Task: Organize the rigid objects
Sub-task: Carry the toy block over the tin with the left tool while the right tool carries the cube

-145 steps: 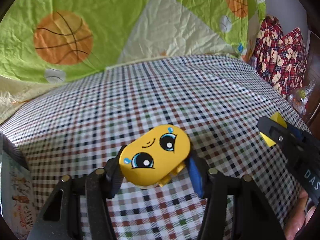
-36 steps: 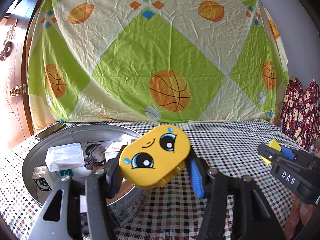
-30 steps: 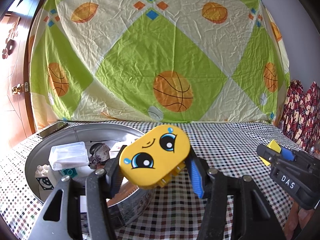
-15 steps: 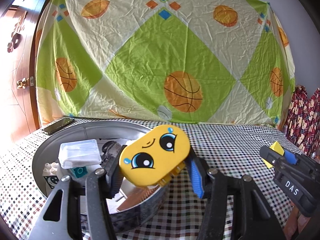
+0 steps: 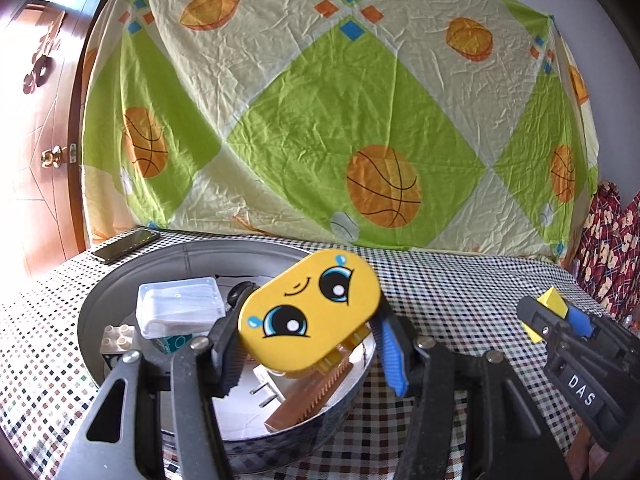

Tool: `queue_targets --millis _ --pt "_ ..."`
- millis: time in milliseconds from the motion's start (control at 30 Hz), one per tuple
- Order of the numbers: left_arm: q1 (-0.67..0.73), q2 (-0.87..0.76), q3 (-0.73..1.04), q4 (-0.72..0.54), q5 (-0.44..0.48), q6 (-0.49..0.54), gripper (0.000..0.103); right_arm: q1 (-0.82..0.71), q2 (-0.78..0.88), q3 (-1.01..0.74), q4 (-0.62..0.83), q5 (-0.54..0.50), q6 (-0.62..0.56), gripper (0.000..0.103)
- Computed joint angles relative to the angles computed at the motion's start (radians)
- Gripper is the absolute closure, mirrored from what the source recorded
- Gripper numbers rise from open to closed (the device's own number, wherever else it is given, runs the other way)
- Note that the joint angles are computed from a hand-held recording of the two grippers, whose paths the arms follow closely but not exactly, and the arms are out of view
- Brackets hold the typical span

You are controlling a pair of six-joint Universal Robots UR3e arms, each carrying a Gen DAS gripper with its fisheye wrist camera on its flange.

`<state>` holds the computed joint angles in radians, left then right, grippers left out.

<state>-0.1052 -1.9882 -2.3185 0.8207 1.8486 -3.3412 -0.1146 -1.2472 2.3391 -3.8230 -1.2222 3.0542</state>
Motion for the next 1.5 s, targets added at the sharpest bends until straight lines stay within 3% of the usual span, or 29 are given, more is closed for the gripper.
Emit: queue_targets --millis 467,1500 --pt "0.021 0.014 -0.024 0.008 0.012 0.029 0.048 0.094 0.036 -0.037 -0.023 -0.038 0.016 0.064" --pt "0.213 0.101 -0.195 0.094 -0.095 0.042 0.048 0.242 0.076 -0.117 0.008 -0.069 0.006 0.064"
